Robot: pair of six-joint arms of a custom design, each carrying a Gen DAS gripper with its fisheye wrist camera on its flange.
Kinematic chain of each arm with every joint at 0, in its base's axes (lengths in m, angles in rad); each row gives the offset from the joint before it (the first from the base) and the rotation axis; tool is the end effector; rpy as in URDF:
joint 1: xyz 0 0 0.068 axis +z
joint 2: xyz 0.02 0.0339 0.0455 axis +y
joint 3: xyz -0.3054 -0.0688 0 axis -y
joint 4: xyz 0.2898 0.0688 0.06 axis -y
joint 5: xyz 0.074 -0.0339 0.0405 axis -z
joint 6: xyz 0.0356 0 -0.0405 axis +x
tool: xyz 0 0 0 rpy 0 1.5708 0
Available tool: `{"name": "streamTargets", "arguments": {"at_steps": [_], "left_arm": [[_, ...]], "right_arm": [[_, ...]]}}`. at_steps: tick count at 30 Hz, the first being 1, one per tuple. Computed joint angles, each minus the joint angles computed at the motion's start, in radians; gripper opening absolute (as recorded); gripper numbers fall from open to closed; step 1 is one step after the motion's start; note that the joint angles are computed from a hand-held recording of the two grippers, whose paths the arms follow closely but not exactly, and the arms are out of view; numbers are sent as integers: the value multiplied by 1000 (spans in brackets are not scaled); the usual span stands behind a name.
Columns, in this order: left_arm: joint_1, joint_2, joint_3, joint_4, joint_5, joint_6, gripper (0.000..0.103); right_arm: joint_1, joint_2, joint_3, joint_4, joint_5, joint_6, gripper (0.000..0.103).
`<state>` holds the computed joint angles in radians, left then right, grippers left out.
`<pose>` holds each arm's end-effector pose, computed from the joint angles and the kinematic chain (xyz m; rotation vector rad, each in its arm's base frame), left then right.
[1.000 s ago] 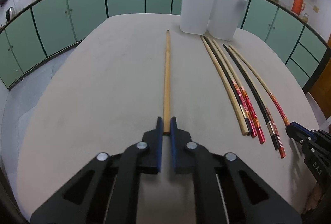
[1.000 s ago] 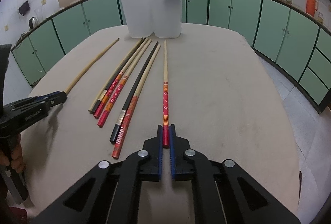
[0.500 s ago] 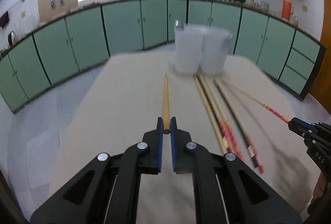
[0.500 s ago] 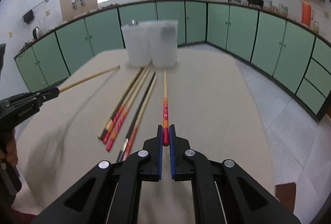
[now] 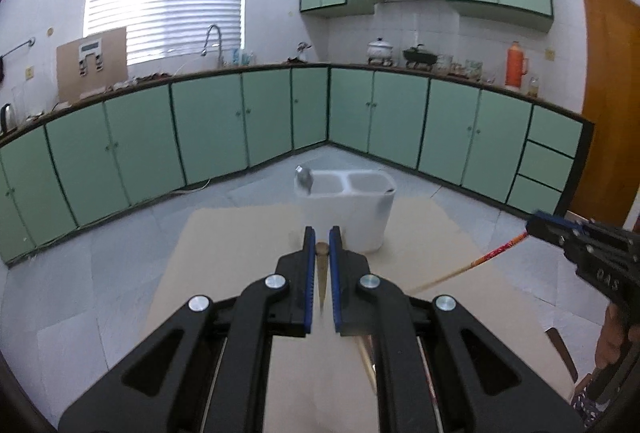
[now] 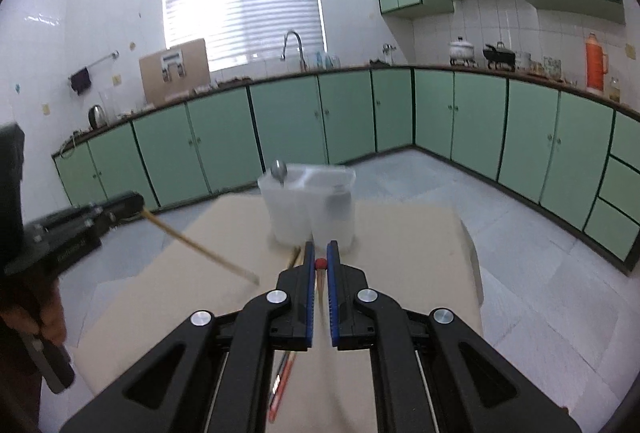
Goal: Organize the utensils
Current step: 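Carry both chopsticks to the white holder and lower them in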
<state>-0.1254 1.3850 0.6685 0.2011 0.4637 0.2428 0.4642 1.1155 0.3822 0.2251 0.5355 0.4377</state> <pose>0.3092 -0.0550 0.2164 0.6471 1.9472 -0.4096 0.2161 0.0879 0.1875 0.2925 1.9811 0.0182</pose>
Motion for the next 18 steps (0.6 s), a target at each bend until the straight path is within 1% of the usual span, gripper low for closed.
{"name": "streamTargets", "arguments": {"at_steps": [2, 8, 14, 18], "left_arm": [[-13, 5, 18, -6, 4, -4, 6], [-22, 29, 88, -52, 46, -23, 6], [-16, 22, 133, -43, 70, -63, 6], [-15, 17, 180, -26, 77, -97, 6]], "right_arm": [[-38, -13, 25, -11, -48, -28, 6], [-105, 9, 102, -54, -123, -85, 6], [-157, 3, 147, -51, -190, -125, 6], [-197, -7, 210, -61, -223, -176, 6]]}}
